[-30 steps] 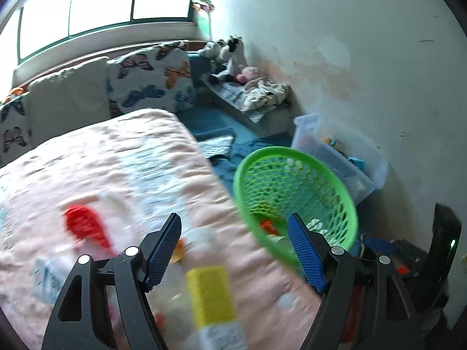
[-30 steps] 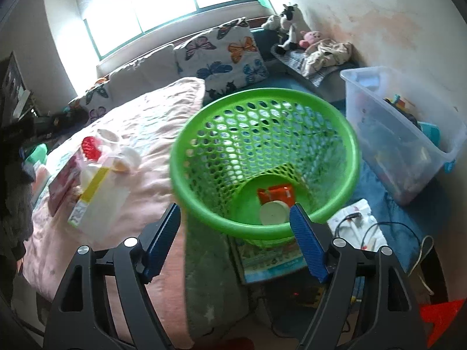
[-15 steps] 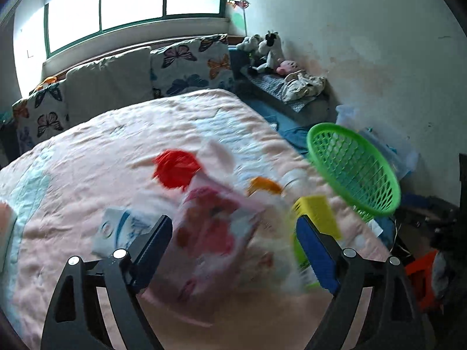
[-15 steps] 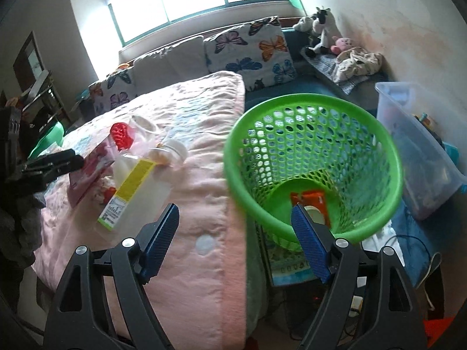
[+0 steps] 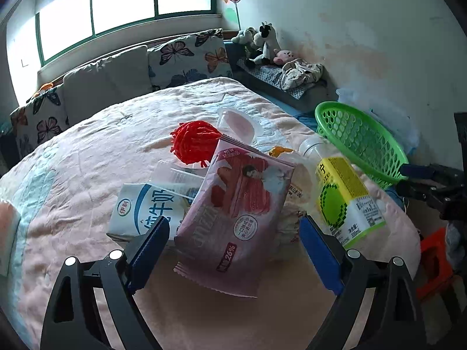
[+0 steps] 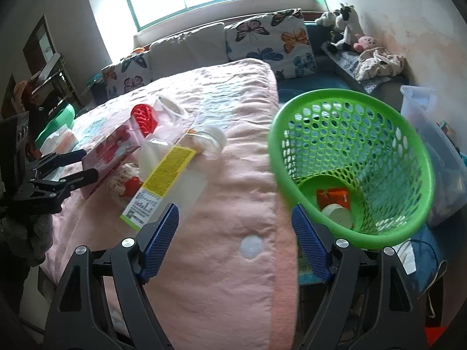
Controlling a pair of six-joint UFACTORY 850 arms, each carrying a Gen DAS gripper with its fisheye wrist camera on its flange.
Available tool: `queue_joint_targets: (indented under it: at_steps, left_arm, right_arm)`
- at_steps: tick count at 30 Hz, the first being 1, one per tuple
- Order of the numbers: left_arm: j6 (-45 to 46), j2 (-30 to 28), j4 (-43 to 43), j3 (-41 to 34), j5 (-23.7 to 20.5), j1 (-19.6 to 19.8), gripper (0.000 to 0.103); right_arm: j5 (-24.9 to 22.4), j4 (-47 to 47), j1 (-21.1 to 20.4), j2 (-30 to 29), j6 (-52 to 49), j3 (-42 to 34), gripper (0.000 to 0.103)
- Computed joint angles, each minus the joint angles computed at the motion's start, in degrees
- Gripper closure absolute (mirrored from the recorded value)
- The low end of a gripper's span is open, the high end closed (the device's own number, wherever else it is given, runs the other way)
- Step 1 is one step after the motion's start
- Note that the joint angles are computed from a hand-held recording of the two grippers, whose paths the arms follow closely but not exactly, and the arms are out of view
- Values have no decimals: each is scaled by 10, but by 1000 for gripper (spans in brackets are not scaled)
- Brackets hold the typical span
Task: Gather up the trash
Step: 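Grasp the pink wipe pack with the left gripper while the right grasps the clear bottle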
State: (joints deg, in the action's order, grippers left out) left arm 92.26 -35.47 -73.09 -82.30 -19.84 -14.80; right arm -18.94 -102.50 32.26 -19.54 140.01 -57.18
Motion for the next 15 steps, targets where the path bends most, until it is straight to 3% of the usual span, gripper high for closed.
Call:
queue_joint_targets:
  at_steps: [9, 15]
  left_arm:
    - [140, 11, -105, 31, 9, 0, 23]
    - [149, 6, -123, 34, 3, 4, 35]
  right_arm:
    - [37, 30, -4, -25, -26, -38, 23]
    - [63, 2, -2, -36, 33, -52, 24]
